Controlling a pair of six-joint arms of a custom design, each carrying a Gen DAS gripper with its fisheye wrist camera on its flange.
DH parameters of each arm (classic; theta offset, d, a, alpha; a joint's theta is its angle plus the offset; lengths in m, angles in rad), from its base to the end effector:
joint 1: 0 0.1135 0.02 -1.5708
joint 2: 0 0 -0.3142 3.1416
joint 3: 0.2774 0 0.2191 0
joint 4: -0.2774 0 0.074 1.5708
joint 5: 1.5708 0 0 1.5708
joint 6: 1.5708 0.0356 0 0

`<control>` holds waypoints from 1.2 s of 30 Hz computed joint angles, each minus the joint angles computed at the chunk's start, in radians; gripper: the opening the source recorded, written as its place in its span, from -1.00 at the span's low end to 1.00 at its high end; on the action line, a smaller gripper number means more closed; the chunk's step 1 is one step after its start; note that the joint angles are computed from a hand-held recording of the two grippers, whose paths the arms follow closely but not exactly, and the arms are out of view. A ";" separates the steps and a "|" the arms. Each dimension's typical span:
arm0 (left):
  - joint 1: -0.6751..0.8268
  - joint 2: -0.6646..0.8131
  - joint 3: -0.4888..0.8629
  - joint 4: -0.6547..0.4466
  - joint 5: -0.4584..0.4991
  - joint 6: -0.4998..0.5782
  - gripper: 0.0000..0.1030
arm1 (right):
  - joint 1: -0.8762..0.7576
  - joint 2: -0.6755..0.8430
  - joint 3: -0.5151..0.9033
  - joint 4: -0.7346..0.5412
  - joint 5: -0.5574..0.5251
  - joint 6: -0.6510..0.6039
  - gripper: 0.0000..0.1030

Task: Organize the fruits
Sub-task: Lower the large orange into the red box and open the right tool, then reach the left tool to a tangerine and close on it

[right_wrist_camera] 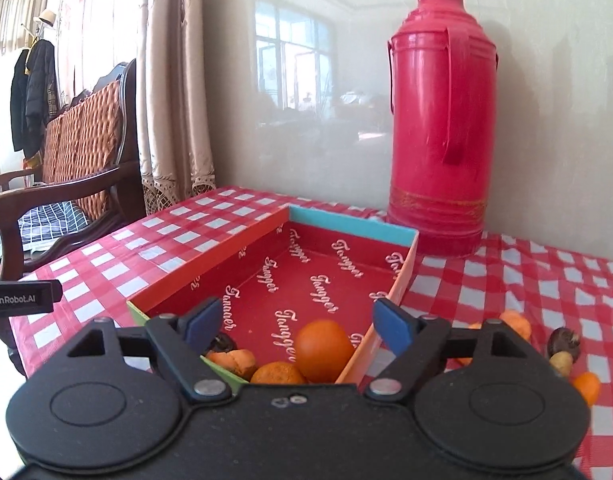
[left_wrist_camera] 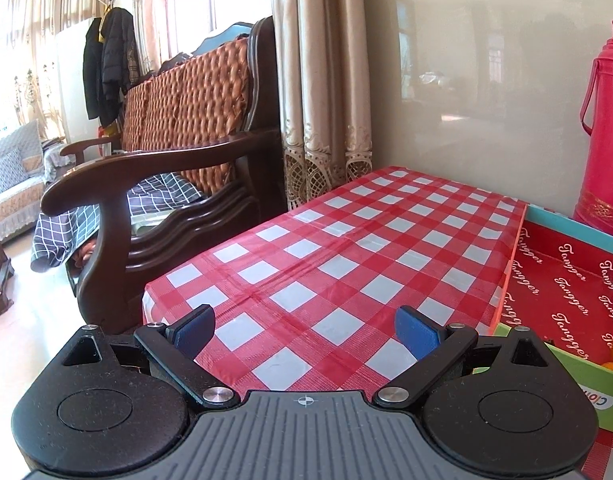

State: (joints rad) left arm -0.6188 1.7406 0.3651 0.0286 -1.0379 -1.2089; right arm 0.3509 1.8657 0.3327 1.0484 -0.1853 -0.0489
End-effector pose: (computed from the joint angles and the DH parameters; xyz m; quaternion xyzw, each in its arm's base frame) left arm 0.1752 -0.0871 0.1383 -0.3039 0.8095 0.2242 0.4495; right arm 0.2566 0.1009 0.1551 -0.2161 0.8260 0.1557 0.4968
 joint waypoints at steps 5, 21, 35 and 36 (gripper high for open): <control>-0.023 0.020 0.028 -0.028 -0.009 -0.005 0.86 | -0.025 -0.039 -0.017 -0.007 0.009 0.008 0.61; -0.142 0.095 0.193 -0.158 -0.035 -0.032 0.86 | -0.148 -0.148 -0.065 -0.061 0.083 -0.040 0.89; -0.343 0.240 0.399 -0.004 -0.106 0.276 0.86 | -0.527 -0.144 -0.175 0.118 0.054 -0.025 0.89; -0.351 0.248 0.405 0.029 -0.104 0.312 0.86 | -0.550 -0.133 -0.183 0.144 0.061 -0.021 0.89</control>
